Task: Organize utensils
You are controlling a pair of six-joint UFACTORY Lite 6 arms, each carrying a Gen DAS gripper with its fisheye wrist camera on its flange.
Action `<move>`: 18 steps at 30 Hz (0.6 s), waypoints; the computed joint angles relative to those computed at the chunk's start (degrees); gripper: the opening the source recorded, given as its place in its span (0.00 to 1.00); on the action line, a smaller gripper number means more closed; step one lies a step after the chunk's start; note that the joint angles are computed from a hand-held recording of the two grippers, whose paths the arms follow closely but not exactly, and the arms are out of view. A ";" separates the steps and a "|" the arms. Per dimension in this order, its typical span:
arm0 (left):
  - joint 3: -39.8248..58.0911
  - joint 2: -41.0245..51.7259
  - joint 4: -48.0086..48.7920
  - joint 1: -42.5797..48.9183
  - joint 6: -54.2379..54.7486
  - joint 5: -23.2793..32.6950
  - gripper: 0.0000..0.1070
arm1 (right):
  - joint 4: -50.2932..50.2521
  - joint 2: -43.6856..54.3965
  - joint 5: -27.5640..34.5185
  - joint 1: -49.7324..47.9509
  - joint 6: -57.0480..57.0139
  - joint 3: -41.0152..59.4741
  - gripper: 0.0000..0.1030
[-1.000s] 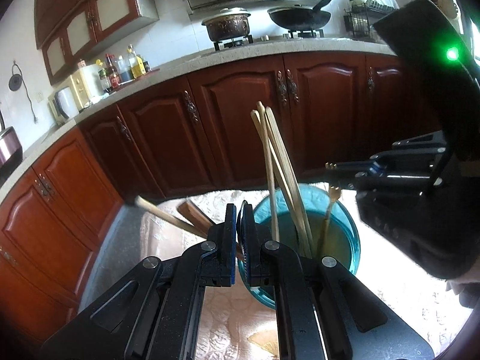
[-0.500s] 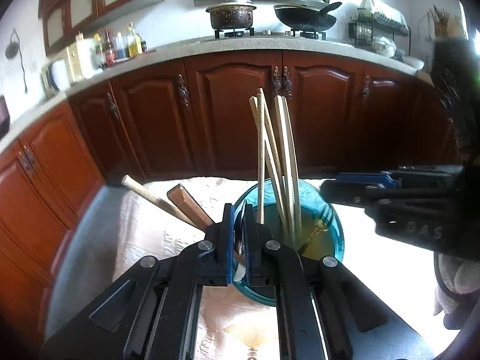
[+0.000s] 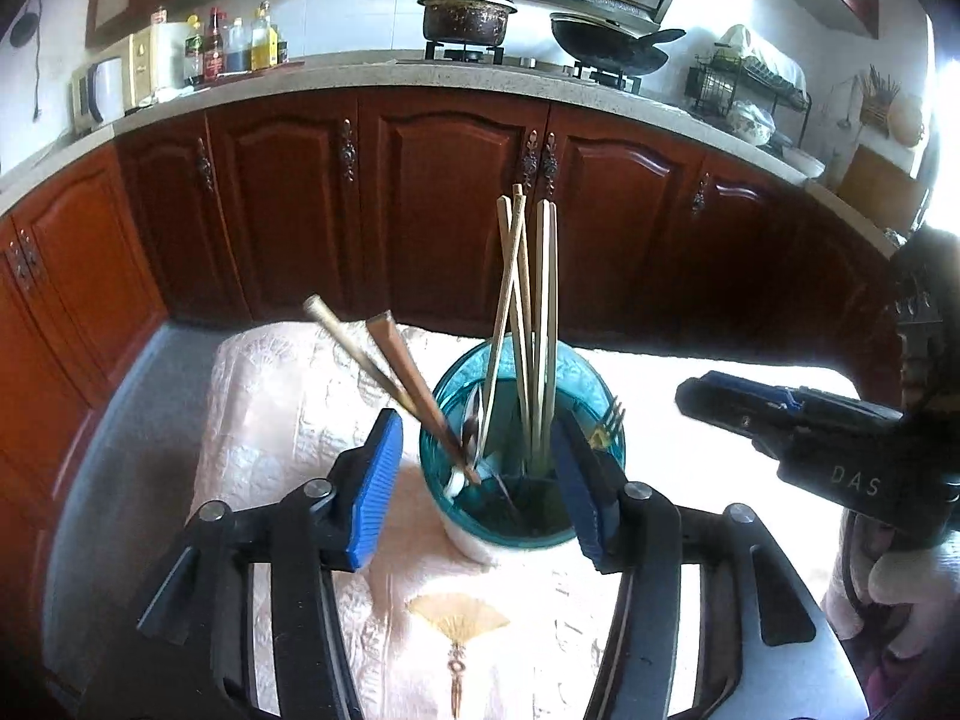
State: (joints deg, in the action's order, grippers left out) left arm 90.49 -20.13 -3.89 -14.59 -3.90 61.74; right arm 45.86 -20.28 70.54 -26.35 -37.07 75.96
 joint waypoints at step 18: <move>-3.46 -10.09 8.26 -3.89 -7.81 5.39 0.48 | -11.80 -13.75 -4.89 10.38 15.93 -3.68 0.39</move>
State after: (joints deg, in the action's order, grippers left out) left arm 87.03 -30.22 4.36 -18.48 -11.71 67.13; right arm 34.05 -34.02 65.64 -15.97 -21.13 72.27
